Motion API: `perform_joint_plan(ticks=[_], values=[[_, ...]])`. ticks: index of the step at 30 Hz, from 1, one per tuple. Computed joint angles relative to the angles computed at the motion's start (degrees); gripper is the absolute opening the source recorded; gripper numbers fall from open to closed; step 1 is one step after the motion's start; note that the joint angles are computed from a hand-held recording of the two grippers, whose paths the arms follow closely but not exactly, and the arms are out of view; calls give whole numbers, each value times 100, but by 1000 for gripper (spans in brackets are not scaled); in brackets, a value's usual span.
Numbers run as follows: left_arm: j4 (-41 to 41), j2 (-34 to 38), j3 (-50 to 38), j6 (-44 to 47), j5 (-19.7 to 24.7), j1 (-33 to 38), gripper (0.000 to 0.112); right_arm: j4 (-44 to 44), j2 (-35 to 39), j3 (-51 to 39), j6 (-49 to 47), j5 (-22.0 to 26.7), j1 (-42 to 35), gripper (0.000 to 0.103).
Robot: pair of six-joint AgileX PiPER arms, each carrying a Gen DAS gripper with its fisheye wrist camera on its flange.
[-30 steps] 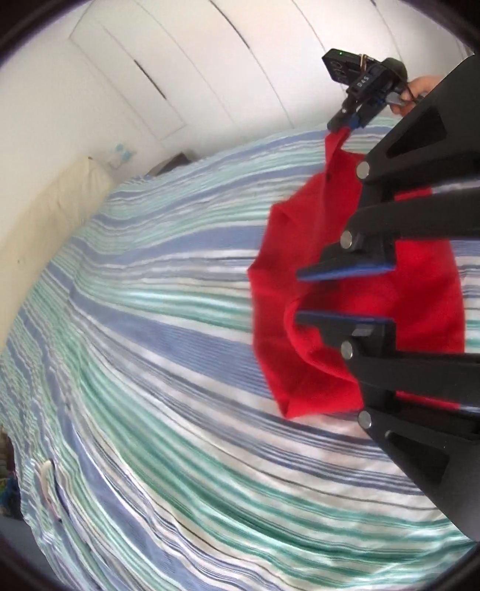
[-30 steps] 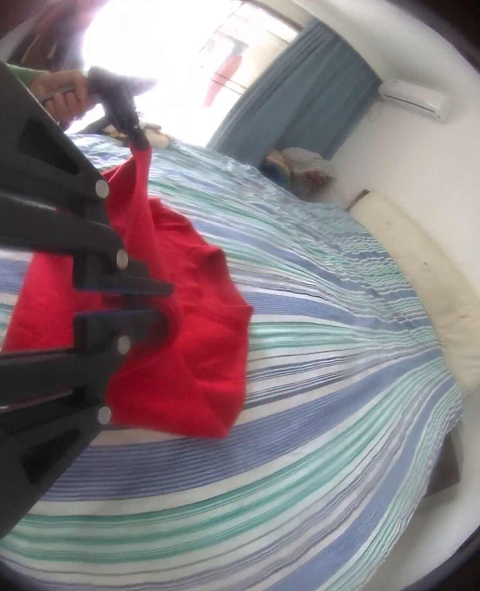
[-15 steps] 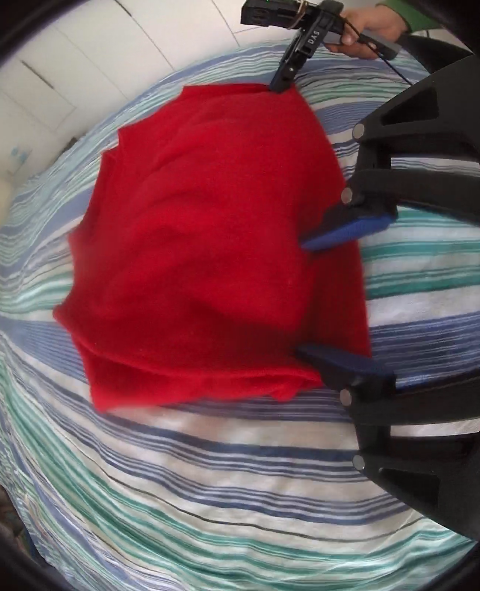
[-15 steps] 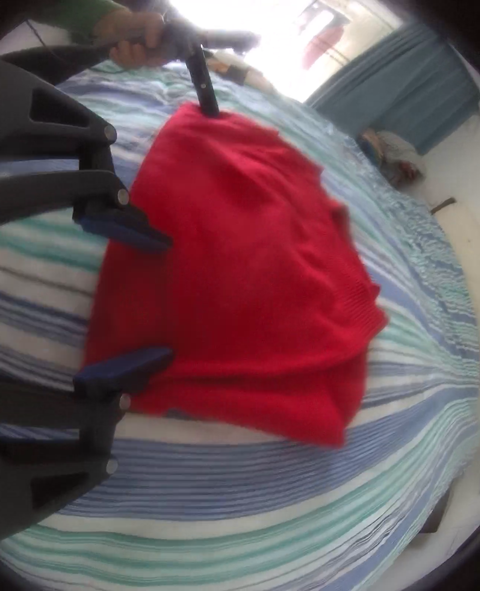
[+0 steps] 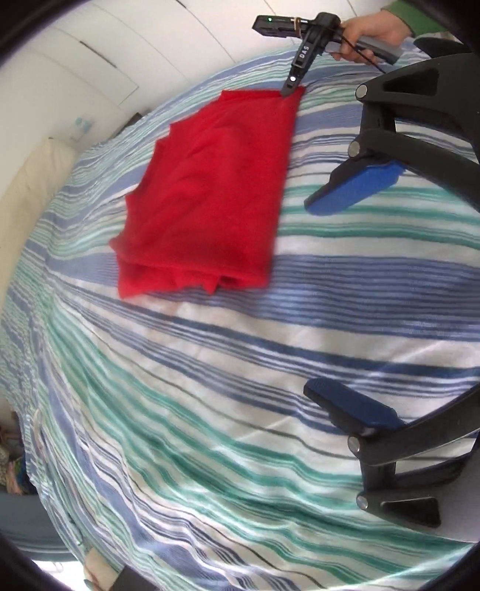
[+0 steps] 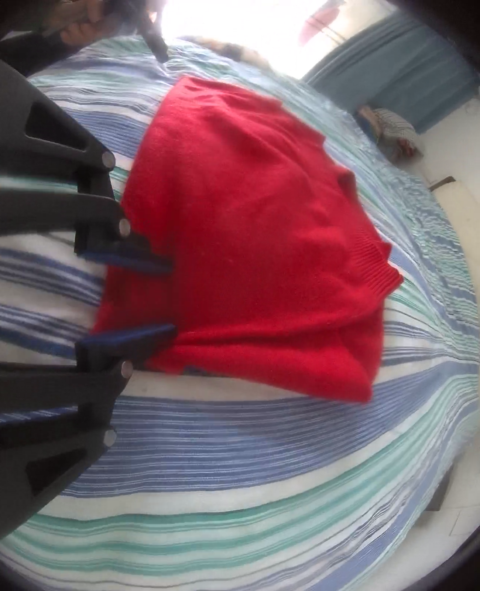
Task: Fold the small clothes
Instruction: 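Lift the hem with both grippers and fold it over onto the collar, then release the folded hem and withdraw both grippers, then grasp the folded sweater edge with the right gripper and fold it over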
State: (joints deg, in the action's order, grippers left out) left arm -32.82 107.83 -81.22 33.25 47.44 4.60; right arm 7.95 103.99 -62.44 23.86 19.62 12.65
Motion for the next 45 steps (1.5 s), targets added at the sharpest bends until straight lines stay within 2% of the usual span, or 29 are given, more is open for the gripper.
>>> perform_joint_plan(ticks=[2, 4, 6, 9, 12, 15, 17, 22, 31, 33, 34, 36, 37, 39, 42, 45], values=[[25, -124, 309, 196, -282, 44, 91, -314, -288, 173, 516, 90, 69, 26], [60, -199, 561, 321, -611, -55, 91, -1387, -556, 189, 1625, 336, 376, 32], [16, -274, 884, 512, -1104, -182, 92, -2533, -759, 171, 2714, 689, 780, 50], [76, -224, 1238, 688, -1678, -327, 96, -4098, -896, 217, 4432, 1492, 1483, 62], [130, -126, 1317, 801, -1874, -395, 100, -4508, -845, 431, 5349, 1965, 1939, 64], [-76, -101, 1362, 1082, -1927, -399, 102, -4510, -684, 690, 5640, 1968, 2087, 65], [-238, -121, 1423, 1249, -1960, -367, 102, -4990, -562, 771, 6119, 2034, 2280, 65], [-167, -134, 1464, 1211, -2038, -396, 102, -5198, -342, 642, 6231, 2295, 2452, 67], [-226, -193, 1606, 1293, -2192, -428, 102, -5438, -301, 730, 6465, 2284, 2557, 70], [-189, -212, 1640, 1264, -2247, -453, 102, -5108, -411, 705, 6029, 2148, 2414, 73], [-177, -212, 1639, 1249, -2254, -459, 102, -4781, -564, 737, 5573, 1918, 2222, 74], [-189, -209, 1638, 1251, -2241, -460, 102, -4013, -1002, 956, 4506, 997, 1574, 73], [-184, -208, 1640, 1247, -2247, -465, 103, -3672, -1157, 956, 4036, 699, 1238, 73], [-145, -208, 1651, 1195, -2275, -491, 103, -2709, -1214, 573, 2891, 554, 524, 74], [-108, -193, 1633, 1146, -2275, -505, 103, -990, -630, -142, 1320, 121, -357, 77], [-112, -188, 1621, 1152, -2264, -497, 103, 729, 395, -1081, -156, 455, -872, 77]])
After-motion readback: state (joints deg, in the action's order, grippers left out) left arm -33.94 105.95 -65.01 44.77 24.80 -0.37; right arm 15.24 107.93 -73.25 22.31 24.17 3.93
